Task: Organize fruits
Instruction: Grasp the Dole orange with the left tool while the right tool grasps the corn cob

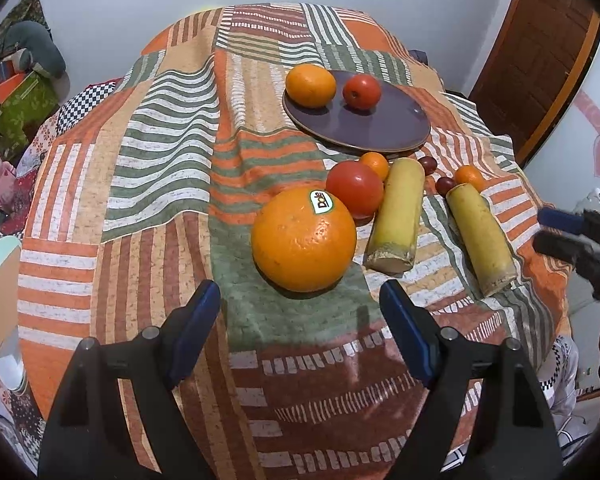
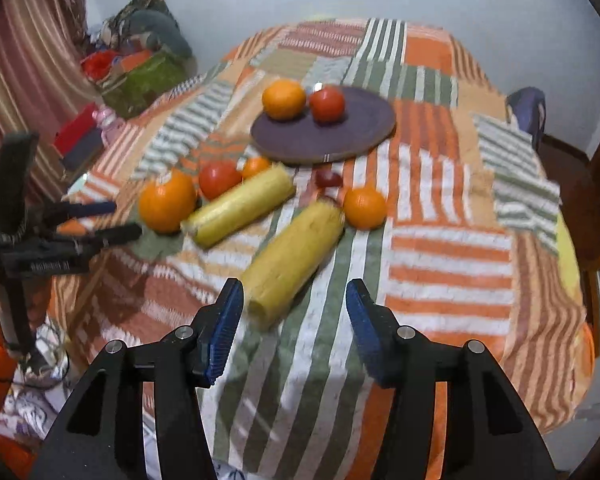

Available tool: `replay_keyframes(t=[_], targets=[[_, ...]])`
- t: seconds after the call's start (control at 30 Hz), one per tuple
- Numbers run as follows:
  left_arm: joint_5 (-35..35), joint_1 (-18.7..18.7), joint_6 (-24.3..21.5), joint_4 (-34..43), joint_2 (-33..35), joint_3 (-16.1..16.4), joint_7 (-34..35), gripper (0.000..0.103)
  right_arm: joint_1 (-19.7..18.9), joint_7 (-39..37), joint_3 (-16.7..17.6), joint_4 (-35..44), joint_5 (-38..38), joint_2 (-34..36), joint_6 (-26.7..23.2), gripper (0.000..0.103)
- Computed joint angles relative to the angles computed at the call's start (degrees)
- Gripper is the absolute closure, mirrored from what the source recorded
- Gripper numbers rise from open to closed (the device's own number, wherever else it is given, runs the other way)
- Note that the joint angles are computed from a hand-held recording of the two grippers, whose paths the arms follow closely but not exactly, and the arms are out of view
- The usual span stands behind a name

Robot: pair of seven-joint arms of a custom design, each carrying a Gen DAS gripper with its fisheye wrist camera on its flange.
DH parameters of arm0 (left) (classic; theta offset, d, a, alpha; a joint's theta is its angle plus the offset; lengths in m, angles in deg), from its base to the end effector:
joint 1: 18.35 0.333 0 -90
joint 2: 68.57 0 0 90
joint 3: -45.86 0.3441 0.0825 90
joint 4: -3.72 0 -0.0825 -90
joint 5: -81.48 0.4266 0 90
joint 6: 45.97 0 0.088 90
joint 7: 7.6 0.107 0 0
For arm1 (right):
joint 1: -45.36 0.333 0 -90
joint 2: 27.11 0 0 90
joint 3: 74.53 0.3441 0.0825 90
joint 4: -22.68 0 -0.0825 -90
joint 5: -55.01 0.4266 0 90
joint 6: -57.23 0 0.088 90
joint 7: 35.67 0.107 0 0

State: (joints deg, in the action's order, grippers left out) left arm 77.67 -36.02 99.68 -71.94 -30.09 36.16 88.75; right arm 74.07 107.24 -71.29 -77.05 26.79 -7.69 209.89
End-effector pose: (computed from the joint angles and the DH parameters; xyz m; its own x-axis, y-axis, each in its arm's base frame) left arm 0.7563 -0.3472 0.4119 -0.4846 -0.8682 0.1068 -0.7648 0.3613 -0.5334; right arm 0.6194 0.3971 0.4513 0.0424 -0.9900 -0.1343 -0.7997 0.0469 -0.5985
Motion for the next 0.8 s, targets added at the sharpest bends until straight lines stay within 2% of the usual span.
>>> replay_keyframes(t=[0.13, 0.27, 0.33, 0.4, 0.5, 0.63, 0.8], targets=[[-0.6, 0.3, 0.0, 0.4, 0.3, -0.2, 0.1, 0.021, 0.1, 0.7, -0.7, 5.8, 0.4, 4.6, -2.6, 0.045], [-0.7, 0.3, -0.3, 0.5, 0.4, -0.2, 0.3, 0.021, -1.6, -4.6, 1.3, 11.3, 6.1, 10.0, -5.3, 0.045], [-0.4, 0.1, -0.5, 0.7, 0.6, 0.0, 0.3, 0.021, -1.5, -6.2, 1.5, 12.8, 8.1, 11.6, -6.8, 0.041], [0.0, -0.2, 0.1, 0.6, 0.7, 0.3, 0.1, 0.02, -0.9, -6.0, 0.7, 12.1, 8.3, 11.6, -5.3, 0.04], [0.8, -0.8, 0.3, 1.7, 1.6, 0.8, -0.6, 0.017, -0.8, -6.9, 0.4, 11.0, 8.7, 10.8, -4.6, 0.043], [1.4, -1.2, -0.2, 4.3, 3.4, 1.0, -1.0, 0.016, -2.2, -10.3, 1.6, 6.9, 10.4, 8.0, -2.0, 0.058], [2.5, -2.2, -2.2, 9.3, 6.7, 1.7, -2.5, 0.016, -1.9, -13.1, 1.1, 6.4, 9.9, 7.1, -3.2, 0.065]])
